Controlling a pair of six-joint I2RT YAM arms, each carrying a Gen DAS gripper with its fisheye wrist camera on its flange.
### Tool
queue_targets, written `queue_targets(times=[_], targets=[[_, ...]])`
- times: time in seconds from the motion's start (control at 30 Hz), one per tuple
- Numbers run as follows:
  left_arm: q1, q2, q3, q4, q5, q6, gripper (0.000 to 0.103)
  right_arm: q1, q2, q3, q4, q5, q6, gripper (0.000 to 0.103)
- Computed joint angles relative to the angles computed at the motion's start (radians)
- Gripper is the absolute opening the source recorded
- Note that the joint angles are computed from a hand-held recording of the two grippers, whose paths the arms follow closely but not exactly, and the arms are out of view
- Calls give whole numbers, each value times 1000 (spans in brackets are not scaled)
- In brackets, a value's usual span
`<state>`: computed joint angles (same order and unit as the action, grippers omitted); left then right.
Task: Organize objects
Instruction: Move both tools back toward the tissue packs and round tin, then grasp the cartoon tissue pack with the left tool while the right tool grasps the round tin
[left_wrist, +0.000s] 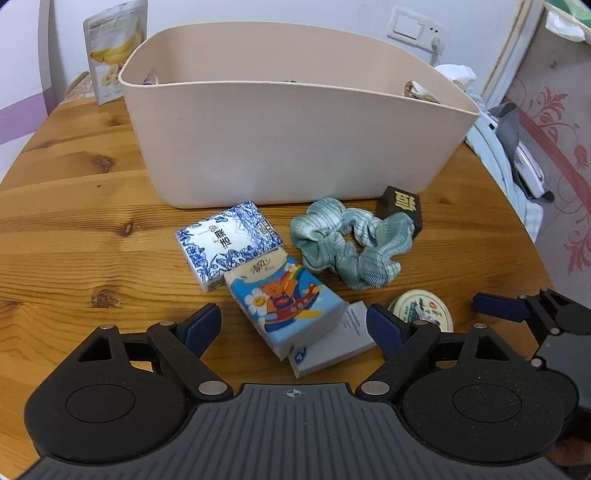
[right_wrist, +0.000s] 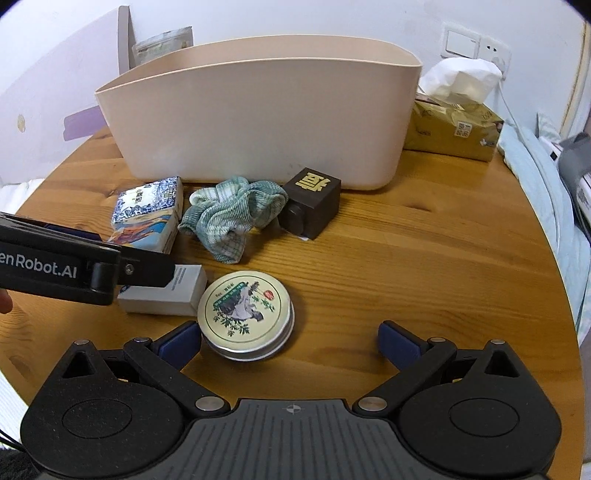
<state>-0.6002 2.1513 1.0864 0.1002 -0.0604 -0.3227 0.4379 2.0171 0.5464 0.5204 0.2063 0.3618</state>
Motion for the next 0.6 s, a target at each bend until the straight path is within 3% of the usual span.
queue_targets(times=[0.3, 0.4, 0.6], targets=[[39, 36, 41, -31, 23, -45, 87, -12, 40, 6, 56, 8, -21, 103], [56, 31, 23, -15, 46, -62, 80, -16, 42, 1, 74, 6, -14, 101], [69, 13, -11, 15, 52, -49, 60, -11, 33, -8, 88, 7, -11, 87]])
